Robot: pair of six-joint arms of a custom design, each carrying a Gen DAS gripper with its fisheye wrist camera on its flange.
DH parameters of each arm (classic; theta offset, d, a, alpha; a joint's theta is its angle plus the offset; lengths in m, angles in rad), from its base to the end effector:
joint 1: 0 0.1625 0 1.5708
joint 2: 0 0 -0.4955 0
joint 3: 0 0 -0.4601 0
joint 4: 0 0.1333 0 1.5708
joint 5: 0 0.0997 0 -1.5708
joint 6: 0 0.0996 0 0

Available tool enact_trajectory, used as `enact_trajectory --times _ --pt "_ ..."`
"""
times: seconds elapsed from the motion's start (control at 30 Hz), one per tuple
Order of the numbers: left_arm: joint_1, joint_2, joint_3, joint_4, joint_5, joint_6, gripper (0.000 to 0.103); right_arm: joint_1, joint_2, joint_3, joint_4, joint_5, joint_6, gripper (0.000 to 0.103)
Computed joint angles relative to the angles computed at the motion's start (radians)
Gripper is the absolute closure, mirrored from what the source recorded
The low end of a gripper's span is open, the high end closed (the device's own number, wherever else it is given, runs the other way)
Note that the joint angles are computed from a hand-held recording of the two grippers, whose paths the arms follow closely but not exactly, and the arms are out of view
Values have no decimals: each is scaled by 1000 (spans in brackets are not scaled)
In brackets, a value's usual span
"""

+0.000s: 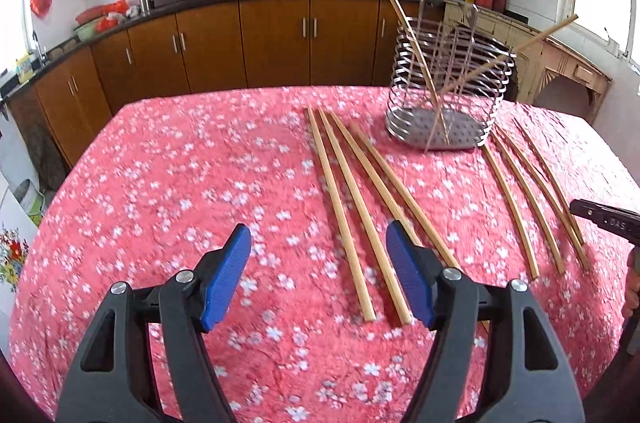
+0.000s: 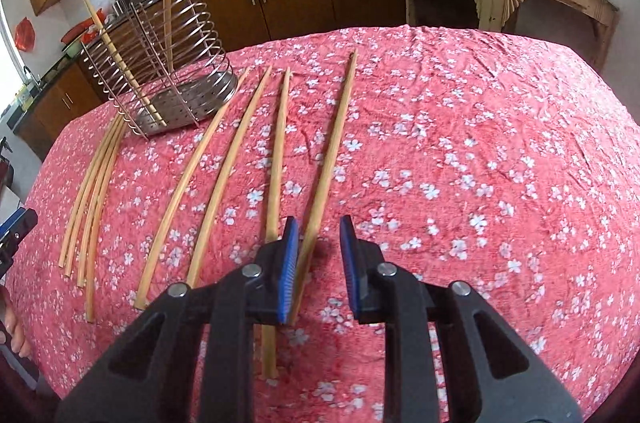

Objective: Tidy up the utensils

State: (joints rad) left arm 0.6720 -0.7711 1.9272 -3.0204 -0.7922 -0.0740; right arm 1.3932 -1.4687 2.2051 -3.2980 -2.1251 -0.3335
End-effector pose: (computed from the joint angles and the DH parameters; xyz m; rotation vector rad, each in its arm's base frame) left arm -0.3874 -0.5679 0.0477 0.8521 2.3212 -0.7958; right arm -0.0117 -0.5230 0.3834 -0.1653 -2.2131 0.9890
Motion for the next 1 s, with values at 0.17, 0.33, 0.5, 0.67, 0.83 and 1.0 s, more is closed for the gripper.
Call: enact_trajectory --times 0.17,0.33,0.5,0.67,0.83,1.0 --pt "9 4 -2 46 -14 -44 34 3 31 -13 -41 -34 -47 83" --pt "16 20 -17 107 -17 -75 43 -1 39 -12 -82 -61 -75 95" --pt "20 41 -44 173 -12 -100 66 -30 23 -22 -107 -95 -18 95" --pt "21 64 -71 219 48 -101 94 -44 18 -23 -119 -95 -30 95" --pt "54 70 -110 244 106 -113 96 -55 12 -35 -121 -105 -15 95" --pt "101 65 -149 234 98 -65 96 -68 11 -44 -120 -93 -10 95"
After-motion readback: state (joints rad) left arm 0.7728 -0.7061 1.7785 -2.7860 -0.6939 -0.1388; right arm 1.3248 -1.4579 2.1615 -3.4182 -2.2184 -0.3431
